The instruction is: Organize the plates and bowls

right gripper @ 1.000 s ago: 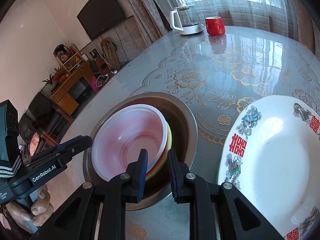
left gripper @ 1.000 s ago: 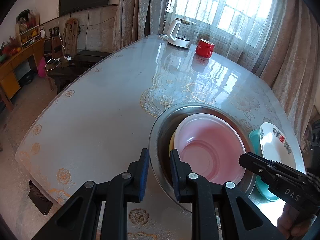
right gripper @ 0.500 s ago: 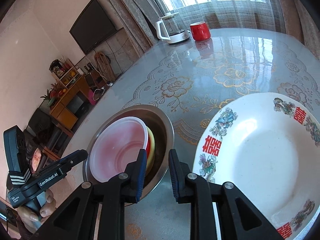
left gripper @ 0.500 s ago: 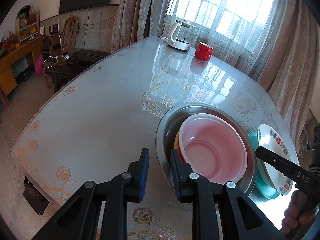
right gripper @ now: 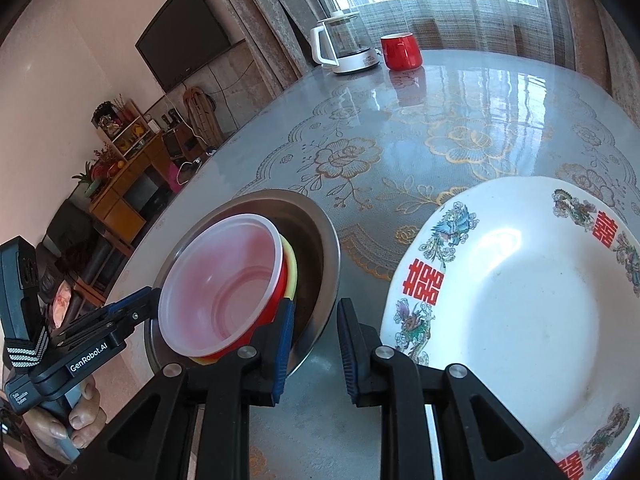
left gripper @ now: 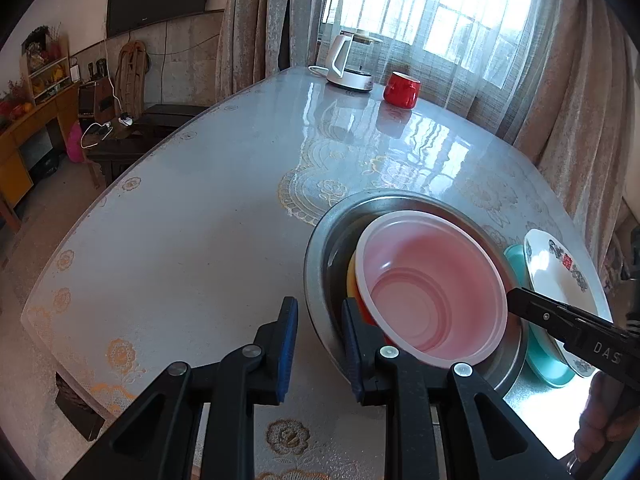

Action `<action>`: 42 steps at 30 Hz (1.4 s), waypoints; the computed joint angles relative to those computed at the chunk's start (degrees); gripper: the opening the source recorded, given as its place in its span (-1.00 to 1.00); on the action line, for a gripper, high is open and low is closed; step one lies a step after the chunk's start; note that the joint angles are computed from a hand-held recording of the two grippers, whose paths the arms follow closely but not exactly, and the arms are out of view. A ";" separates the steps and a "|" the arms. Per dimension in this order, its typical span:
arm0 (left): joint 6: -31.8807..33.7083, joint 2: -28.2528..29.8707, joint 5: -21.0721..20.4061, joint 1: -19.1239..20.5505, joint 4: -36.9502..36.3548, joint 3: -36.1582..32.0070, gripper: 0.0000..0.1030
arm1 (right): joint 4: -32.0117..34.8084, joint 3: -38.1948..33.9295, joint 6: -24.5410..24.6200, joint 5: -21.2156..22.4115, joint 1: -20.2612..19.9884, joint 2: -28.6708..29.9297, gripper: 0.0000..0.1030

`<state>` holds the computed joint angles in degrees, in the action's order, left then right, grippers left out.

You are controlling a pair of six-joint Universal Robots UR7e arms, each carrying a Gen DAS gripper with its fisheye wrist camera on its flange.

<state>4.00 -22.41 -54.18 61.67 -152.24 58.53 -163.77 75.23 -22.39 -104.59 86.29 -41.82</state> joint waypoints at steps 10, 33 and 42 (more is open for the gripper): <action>0.96 0.24 -0.84 0.55 -1.49 -0.49 -0.59 | 2.11 -4.13 -1.81 -2.88 0.97 2.89 -0.57; 0.59 1.07 0.91 0.74 -3.67 -0.92 -0.42 | 1.22 -5.44 -3.83 -6.15 1.69 4.53 -0.54; 0.31 1.55 3.26 0.72 -4.26 -1.21 -0.13 | 1.61 -6.01 -3.39 -7.00 1.89 4.89 -0.53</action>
<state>4.31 -20.86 -50.92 62.39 -156.51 57.32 -162.16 69.22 -25.78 -111.59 88.18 -36.94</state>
